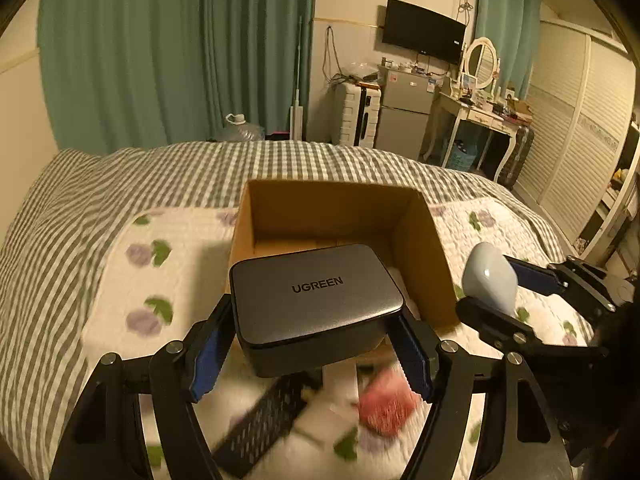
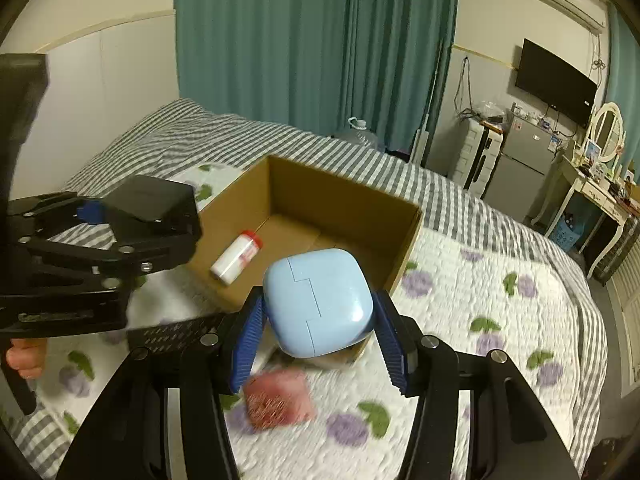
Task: Organize rigid objects
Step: 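Carry the charger and earbud case into the box and release both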
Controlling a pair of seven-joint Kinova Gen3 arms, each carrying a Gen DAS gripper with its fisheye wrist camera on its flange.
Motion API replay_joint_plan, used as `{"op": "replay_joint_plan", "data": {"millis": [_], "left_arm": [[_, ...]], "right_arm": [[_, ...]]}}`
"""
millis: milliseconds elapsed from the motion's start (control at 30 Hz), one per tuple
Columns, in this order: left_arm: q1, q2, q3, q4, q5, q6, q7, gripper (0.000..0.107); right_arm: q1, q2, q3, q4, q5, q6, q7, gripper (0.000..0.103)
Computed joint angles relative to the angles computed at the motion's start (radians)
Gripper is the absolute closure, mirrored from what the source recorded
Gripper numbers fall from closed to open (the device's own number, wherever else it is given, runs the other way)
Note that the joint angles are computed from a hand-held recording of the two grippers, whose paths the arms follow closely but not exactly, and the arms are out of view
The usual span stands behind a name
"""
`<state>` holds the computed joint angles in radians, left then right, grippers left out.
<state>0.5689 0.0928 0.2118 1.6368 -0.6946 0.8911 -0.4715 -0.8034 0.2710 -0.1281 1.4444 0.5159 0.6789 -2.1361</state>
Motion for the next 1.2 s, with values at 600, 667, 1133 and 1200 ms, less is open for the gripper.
{"op": "replay_joint_plan", "data": {"millis": [600, 667, 1133, 1200], "left_arm": [[-0.045, 0.237, -0.136, -0.129, 0.132, -0.105, -0.281, 0.032], [-0.013, 0.222, -0.168, -0.116, 0.109, -0.125, -0.253, 0.031], [-0.024, 0.059, -0.119, -0.010, 0.024, -0.045, -0.113, 0.031], [-0.035, 0.053, -0.104, -0.001, 0.011, -0.037, -0.099, 0.031]], "right_arm": [[0.083, 0.215, 0.072, -0.179, -0.173, -0.088, 0.189, 0.050], [0.081, 0.211, 0.079, -0.165, -0.180, -0.104, 0.192, 0.050], [0.043, 0.215, 0.090, -0.261, -0.165, 0.009, 0.181, 0.050], [0.028, 0.246, 0.098, -0.311, -0.154, 0.050, 0.183, 0.050]]}}
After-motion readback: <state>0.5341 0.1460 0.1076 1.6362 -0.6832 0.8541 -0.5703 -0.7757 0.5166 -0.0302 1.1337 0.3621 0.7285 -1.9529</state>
